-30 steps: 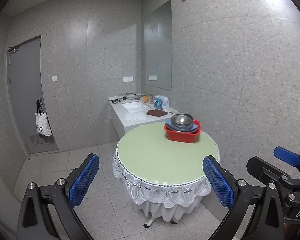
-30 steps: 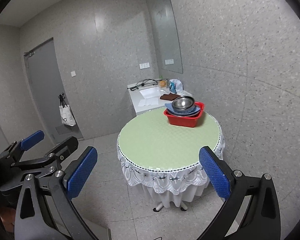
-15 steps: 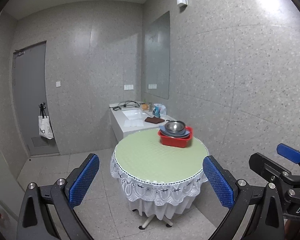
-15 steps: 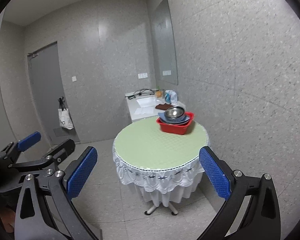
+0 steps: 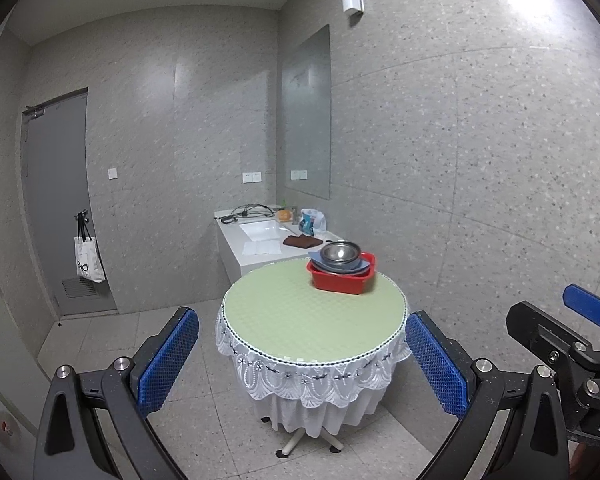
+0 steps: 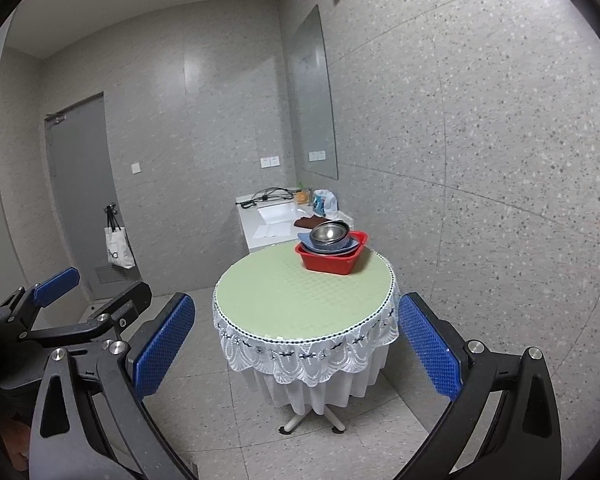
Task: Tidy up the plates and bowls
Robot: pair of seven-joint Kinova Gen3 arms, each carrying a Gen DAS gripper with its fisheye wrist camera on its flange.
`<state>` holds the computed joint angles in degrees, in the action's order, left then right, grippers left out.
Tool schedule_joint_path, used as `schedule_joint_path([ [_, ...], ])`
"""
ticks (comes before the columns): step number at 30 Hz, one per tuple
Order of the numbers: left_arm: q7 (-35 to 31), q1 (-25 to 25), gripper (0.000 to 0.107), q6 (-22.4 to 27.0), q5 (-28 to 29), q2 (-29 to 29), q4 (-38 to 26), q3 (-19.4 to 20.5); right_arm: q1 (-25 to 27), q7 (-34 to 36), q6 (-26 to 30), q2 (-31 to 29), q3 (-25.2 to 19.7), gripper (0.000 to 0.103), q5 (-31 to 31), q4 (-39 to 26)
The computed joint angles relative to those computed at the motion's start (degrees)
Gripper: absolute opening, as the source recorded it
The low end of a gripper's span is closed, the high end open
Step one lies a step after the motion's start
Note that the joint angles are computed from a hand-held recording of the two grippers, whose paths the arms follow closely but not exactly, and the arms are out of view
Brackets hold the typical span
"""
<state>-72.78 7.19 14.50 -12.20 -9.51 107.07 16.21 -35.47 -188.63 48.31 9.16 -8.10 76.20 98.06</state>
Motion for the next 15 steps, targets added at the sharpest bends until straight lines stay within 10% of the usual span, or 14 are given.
schedule_joint_path([
  [15, 3.18, -3.0, 0.102, -1.23, -2.36, -1.22, 1.75, 3.61, -0.8, -0.81, 1.67, 0.18, -0.19, 0.103, 0.17, -0.39],
])
